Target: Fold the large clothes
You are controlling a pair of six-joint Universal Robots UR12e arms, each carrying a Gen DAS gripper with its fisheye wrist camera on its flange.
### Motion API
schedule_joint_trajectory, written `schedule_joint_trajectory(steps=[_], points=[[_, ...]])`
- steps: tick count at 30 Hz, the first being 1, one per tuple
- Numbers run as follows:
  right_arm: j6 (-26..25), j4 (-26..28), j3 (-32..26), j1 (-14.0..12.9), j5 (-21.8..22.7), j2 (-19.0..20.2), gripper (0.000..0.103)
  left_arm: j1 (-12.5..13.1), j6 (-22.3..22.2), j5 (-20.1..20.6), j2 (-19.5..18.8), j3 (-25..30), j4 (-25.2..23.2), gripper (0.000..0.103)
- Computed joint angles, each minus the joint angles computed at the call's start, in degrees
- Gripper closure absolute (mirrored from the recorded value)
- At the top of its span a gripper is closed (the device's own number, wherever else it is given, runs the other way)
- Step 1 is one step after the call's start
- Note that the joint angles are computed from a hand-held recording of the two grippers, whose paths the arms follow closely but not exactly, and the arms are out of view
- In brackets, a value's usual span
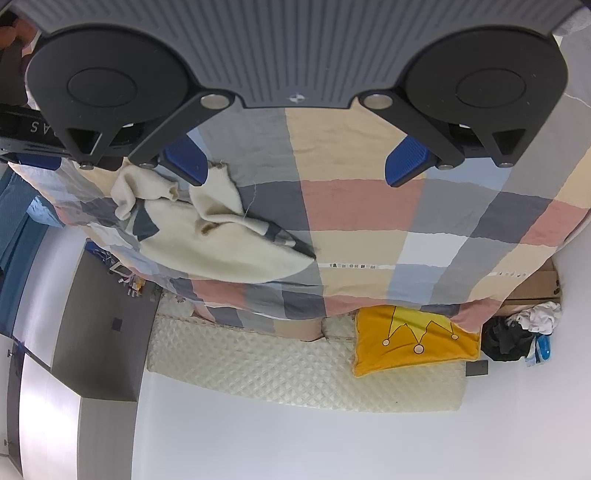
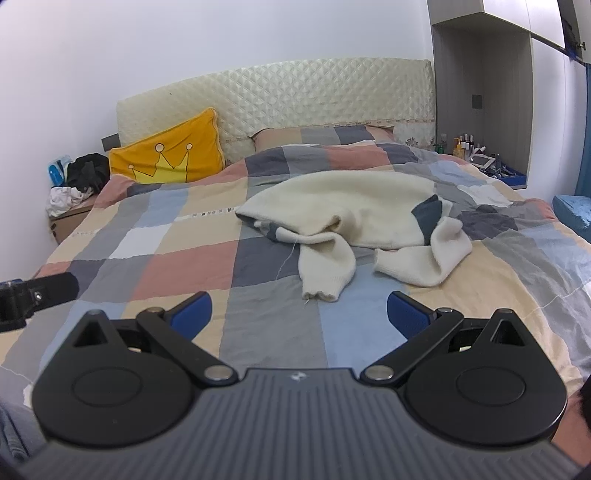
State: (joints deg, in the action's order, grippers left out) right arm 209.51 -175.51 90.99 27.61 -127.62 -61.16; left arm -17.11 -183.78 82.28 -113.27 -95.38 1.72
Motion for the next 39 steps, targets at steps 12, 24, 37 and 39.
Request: schedule_joint_trajectory(steps=[12,24,37,39], points=[[1.57,0.45,0.12,-0.09,-0.39,0.23,0.0,0.16,0.55,-0.3,-0.64,0.14,0.75,0.0],[2.16,0.61,0.43,-0.28,0.54,0.7,0.0,0.48,1.8,-0.25,-1.84,1.43,-0.27,0.0],[5.27,-0.52,0.75,-1.98,2.72,1.4,0.0,0.17,2.8,0.08,-5.54,6.37,-4.4,0.0],[6.6,0.07,0.68,-2.55,3.54,1.42,0.0,0.07,2.67,0.01,-6.33,7.78,-5.89,0.0]])
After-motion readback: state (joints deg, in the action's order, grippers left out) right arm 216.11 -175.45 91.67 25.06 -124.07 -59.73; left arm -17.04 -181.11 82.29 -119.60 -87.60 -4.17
